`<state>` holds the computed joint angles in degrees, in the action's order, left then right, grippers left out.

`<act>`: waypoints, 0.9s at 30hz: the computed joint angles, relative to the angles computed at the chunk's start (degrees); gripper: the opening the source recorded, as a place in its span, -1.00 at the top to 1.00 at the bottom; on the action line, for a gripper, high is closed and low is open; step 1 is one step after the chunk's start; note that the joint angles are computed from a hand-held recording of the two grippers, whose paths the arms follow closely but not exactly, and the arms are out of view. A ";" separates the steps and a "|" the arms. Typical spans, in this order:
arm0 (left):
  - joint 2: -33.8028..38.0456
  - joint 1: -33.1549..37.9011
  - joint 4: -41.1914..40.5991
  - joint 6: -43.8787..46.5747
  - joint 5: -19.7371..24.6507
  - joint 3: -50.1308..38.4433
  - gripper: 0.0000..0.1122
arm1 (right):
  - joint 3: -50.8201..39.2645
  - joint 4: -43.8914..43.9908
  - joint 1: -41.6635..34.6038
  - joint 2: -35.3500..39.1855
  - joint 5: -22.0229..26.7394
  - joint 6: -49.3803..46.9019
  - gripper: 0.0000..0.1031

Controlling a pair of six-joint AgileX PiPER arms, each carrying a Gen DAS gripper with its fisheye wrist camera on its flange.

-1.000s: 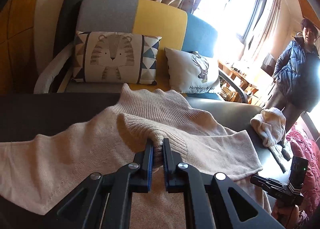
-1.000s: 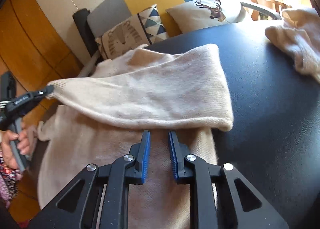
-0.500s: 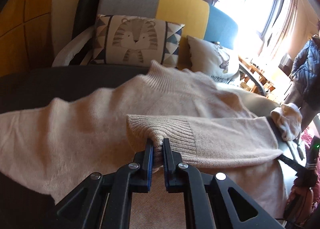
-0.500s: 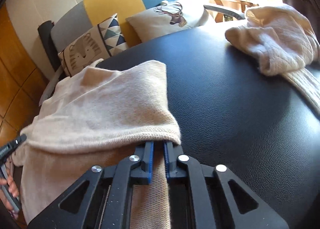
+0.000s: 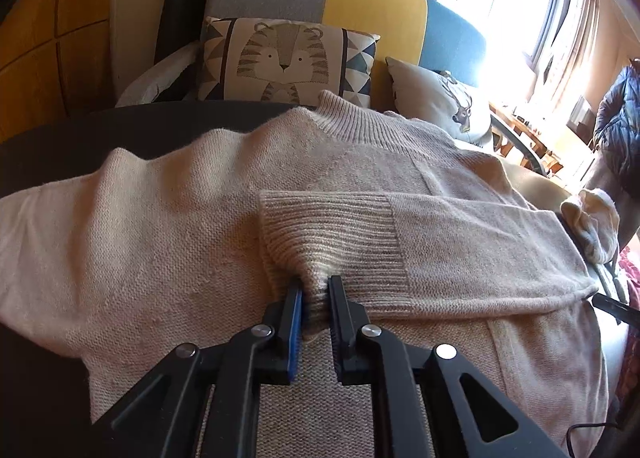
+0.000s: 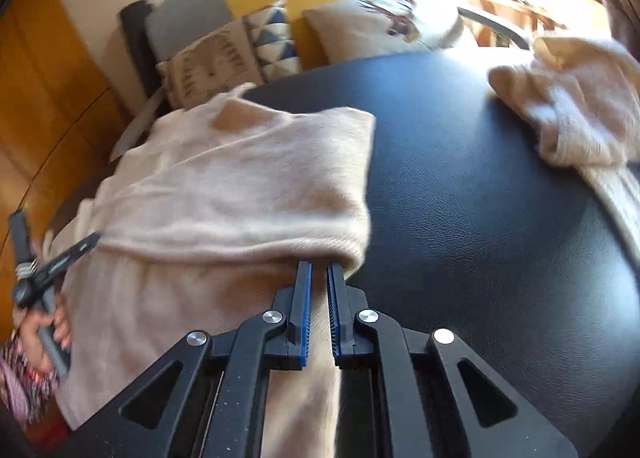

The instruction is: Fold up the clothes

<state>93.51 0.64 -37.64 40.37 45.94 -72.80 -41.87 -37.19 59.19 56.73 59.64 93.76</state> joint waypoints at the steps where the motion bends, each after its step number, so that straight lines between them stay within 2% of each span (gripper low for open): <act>1: 0.27 0.49 -0.98 0.54 0.64 -0.20 0.76 | -0.88 -1.80 3.32 -1.20 2.70 1.16 0.84; 3: 0.74 1.41 -2.85 1.53 1.80 -0.48 0.75 | -3.58 -3.79 4.03 -1.06 5.81 0.93 0.84; 4: 0.85 1.67 -3.34 1.78 2.15 -0.55 0.74 | -4.82 -4.12 1.43 0.31 5.13 -1.22 0.84; 9: 0.28 1.31 -3.14 1.87 1.34 0.13 0.74 | -12.94 5.14 -19.67 14.57 -6.12 -23.94 0.84; 11: -0.17 0.84 -2.52 1.78 0.39 0.65 0.74 | -15.00 8.87 -25.19 19.40 -9.57 -30.09 0.84; 14: -0.74 -0.14 -1.10 0.99 -1.17 1.25 0.73 | -16.82 12.31 -30.56 24.07 -11.66 -34.51 0.84; 18: -1.20 -0.84 -0.25 0.83 -2.63 2.02 0.73 | -15.26 11.17 -34.04 25.47 -15.84 -33.25 0.89; 20: -0.73 -0.08 -1.60 1.71 -1.72 1.74 0.73 | -14.20 8.95 -34.43 25.75 -17.65 -31.17 0.90; 23: -0.23 0.94 -3.47 2.74 -0.45 1.55 0.73 | -13.72 7.63 -34.15 25.18 -17.85 -29.87 0.89; 25: -0.45 0.68 -3.14 2.62 -0.93 1.83 0.73 | -12.02 7.78 -33.10 21.40 -18.51 -25.52 0.84; 27: -0.71 0.28 -2.57 2.31 -1.53 2.09 0.73 | -9.28 5.33 -28.77 15.43 -17.75 -19.91 0.84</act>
<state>92.80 0.92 -40.21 42.67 44.41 -70.71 -51.15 -31.86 30.42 72.15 41.89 73.85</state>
